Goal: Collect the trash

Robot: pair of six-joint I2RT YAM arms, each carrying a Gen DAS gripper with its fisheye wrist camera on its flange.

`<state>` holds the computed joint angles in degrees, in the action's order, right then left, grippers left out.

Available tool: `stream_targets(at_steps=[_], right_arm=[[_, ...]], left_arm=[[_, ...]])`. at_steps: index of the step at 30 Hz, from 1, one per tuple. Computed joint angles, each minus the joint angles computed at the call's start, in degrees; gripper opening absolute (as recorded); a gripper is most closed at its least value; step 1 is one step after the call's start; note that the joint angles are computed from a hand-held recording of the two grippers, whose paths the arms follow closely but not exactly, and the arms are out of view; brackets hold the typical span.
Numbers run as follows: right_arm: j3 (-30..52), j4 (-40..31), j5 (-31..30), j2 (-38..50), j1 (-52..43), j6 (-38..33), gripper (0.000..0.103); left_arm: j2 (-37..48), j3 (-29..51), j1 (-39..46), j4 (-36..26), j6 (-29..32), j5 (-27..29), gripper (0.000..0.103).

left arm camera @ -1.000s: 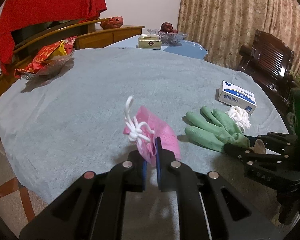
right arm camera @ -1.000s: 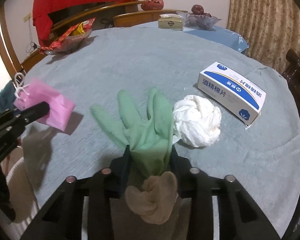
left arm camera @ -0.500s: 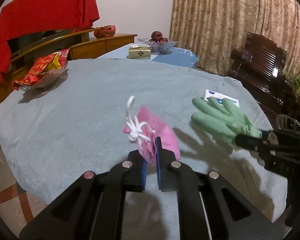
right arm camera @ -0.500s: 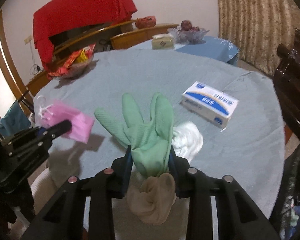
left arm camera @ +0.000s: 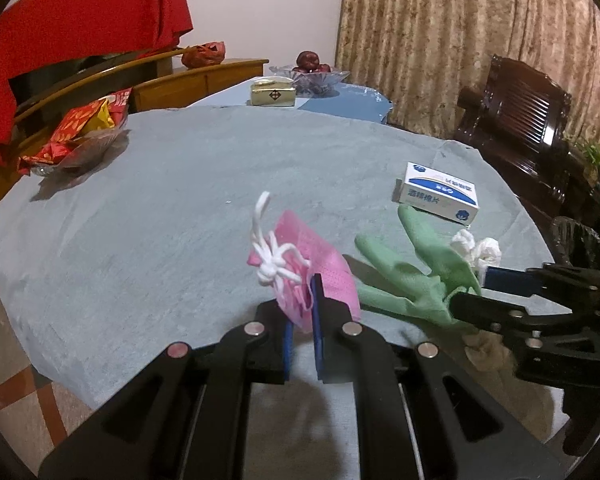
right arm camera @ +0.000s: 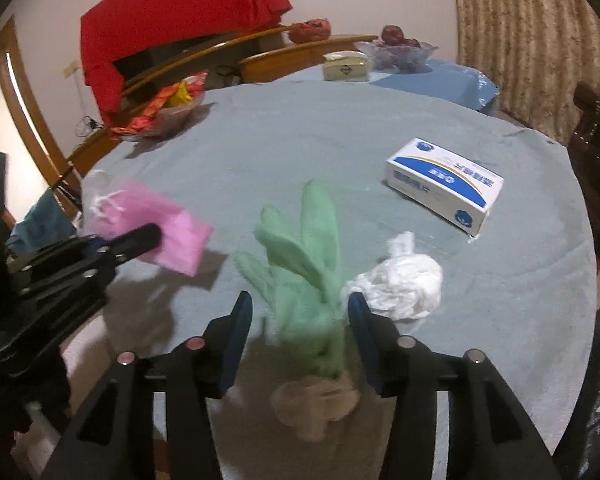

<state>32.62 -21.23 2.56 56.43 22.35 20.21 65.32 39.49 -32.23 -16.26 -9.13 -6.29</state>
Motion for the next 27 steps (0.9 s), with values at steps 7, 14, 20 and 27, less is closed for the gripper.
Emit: stream_targets(at_steps=[7,14,20,27], right_arm=[[-0.7,-4.2,2.8,-5.0,-0.3,0.9,0.051],[-1.8,-8.1,5.1,-9.9,-1.1,3.0,0.051],[-2.3,-6.4,3.5,-7.7,-6.3,1.6,0.051],[-2.2,0.6,2.7,0.5,-9.1,-0.9,0.056]], left_arm=[[0.3,-0.5,0.0,0.5,0.1,-0.2,0.007],[0.6,-0.9,-1.1,0.5,-0.4,0.0,0.008],[1.1,-0.5,-2.3,1.0,-0.9,-0.4,0.008],[3.6,0.9,-3.2,2.0,-1.2,-0.5,0.008]])
